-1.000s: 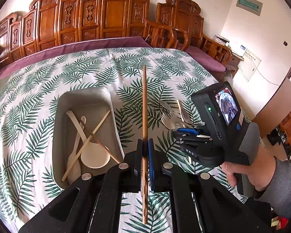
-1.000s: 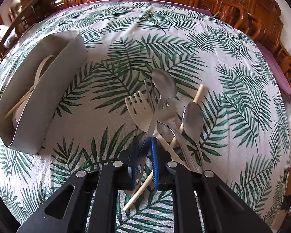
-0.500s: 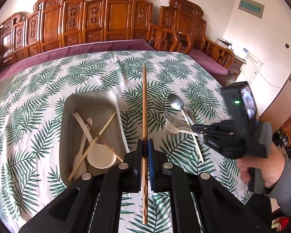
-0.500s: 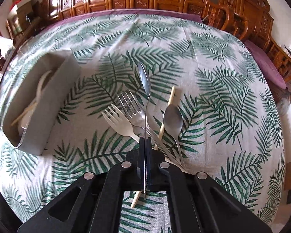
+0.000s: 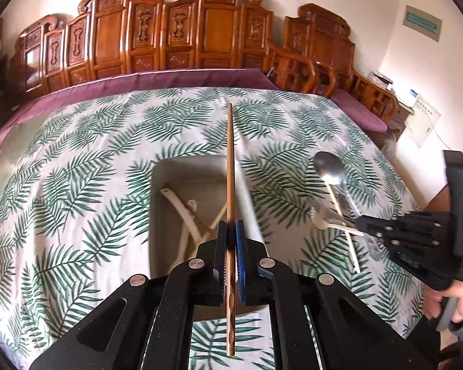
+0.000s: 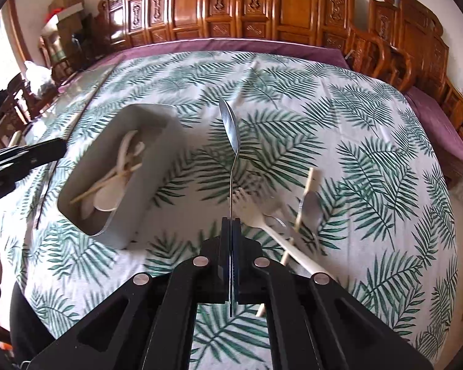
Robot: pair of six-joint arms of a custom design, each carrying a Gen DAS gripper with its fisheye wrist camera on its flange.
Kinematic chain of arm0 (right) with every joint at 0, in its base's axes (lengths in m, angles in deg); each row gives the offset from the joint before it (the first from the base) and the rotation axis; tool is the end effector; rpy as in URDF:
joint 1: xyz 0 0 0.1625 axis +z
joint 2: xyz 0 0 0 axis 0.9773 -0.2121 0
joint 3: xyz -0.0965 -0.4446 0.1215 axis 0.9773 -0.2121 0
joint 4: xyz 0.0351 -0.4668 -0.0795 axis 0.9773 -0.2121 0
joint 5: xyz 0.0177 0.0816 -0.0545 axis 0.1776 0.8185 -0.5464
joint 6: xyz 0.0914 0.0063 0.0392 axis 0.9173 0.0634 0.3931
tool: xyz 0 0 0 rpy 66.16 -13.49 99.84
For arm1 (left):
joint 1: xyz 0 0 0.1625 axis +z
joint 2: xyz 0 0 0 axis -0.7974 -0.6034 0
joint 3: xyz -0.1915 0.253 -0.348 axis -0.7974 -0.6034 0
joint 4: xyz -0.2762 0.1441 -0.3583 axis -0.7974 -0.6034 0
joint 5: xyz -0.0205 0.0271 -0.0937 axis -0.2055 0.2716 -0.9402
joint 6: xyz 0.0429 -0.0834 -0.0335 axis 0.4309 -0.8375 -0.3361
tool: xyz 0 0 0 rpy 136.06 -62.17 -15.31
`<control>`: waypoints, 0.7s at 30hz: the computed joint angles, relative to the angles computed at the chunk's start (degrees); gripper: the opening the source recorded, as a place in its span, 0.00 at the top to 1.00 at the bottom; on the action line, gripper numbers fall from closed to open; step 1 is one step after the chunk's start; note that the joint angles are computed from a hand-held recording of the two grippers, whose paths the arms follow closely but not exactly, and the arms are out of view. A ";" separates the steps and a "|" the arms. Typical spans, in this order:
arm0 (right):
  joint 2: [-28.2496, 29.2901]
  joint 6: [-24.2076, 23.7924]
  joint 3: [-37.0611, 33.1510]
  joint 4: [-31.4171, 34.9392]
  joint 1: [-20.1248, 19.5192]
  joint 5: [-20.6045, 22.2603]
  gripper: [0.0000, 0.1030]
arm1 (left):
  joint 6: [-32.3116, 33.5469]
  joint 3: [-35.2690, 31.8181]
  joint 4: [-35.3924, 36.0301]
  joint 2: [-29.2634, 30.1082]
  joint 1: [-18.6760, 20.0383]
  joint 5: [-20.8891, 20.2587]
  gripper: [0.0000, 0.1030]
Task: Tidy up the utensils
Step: 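Lower the chopstick into the grey tray and open the left tool while the right tool lifts the spoon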
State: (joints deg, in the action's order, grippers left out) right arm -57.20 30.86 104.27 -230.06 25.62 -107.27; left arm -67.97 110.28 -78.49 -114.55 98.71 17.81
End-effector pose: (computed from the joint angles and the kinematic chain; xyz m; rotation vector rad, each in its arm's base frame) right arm 0.1796 -0.4852 0.2301 0.1176 -2.2887 0.7841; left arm -0.2961 -0.5613 0.1948 1.0730 2.5052 -0.5042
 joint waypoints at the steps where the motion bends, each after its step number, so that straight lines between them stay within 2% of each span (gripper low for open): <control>1: 0.02 0.10 -0.04 0.15 0.33 0.34 0.98 | 0.13 -0.19 0.00 0.16 0.26 0.21 0.95; 13: 0.26 0.21 -0.56 1.05 3.20 2.08 0.98 | 0.16 -2.44 1.15 2.93 2.94 1.50 0.95; 21: -0.15 -0.06 -0.12 1.02 3.19 2.13 0.98 | 0.65 -2.70 2.12 4.41 3.89 1.80 0.95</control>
